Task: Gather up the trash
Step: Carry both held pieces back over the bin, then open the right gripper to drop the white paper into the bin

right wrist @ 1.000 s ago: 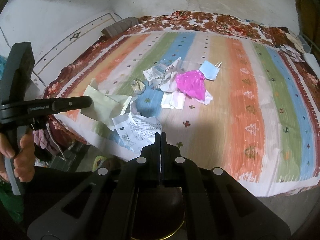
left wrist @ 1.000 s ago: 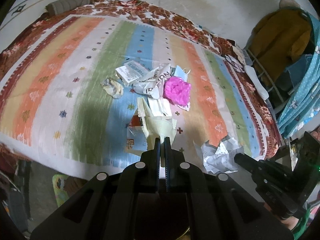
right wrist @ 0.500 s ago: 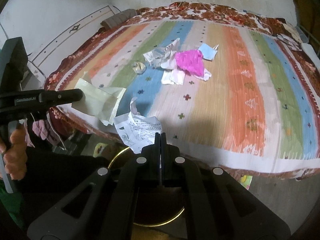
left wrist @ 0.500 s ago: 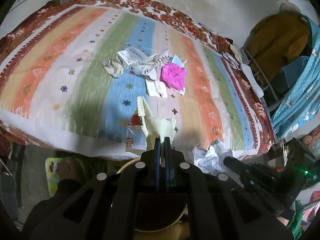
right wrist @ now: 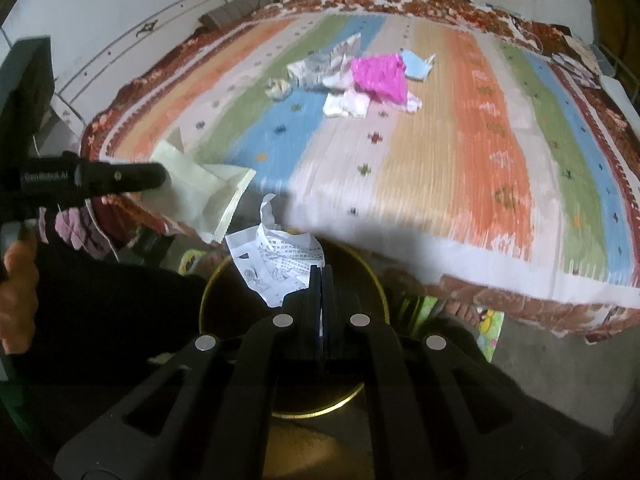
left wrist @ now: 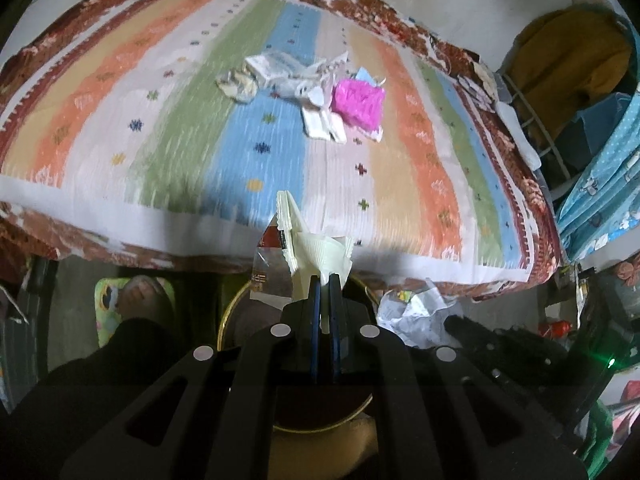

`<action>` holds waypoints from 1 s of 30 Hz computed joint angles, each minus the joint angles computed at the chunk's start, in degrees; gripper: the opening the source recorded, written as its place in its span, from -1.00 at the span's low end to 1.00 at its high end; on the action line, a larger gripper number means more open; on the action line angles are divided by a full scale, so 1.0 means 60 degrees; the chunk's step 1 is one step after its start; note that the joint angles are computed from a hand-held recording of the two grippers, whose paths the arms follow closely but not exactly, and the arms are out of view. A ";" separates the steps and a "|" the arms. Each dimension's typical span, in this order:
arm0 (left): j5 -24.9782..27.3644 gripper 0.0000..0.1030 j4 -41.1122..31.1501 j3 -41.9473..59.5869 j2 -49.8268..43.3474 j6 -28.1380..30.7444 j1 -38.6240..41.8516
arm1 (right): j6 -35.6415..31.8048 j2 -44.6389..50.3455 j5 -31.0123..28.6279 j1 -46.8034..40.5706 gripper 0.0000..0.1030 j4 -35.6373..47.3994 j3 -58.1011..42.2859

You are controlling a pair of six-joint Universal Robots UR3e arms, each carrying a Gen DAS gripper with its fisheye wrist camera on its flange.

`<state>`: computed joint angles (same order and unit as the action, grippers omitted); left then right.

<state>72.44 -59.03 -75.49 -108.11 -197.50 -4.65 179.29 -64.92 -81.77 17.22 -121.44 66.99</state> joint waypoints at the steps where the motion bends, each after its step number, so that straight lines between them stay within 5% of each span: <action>1: 0.0062 -0.93 -0.0041 -0.0006 -0.0015 -0.0027 -0.0051 | 0.0017 -0.0026 -0.0029 0.0014 -0.99 0.0026 0.0087; 16: 0.0198 -0.89 -0.0918 0.0327 -0.0704 -0.0006 -0.0531 | 0.0400 0.0600 -0.0049 0.0014 -0.96 0.1296 -0.0247; 19: 0.0122 -0.59 -0.0950 0.0352 -0.0801 -0.0007 -0.0562 | 0.0354 0.0678 0.0060 -0.0002 -0.71 0.1448 -0.0350; 30: -0.0088 -0.29 -0.0628 0.0095 -0.0599 -0.0312 -0.0296 | 0.0383 0.0528 0.0198 -0.0092 -0.33 0.1046 -0.0185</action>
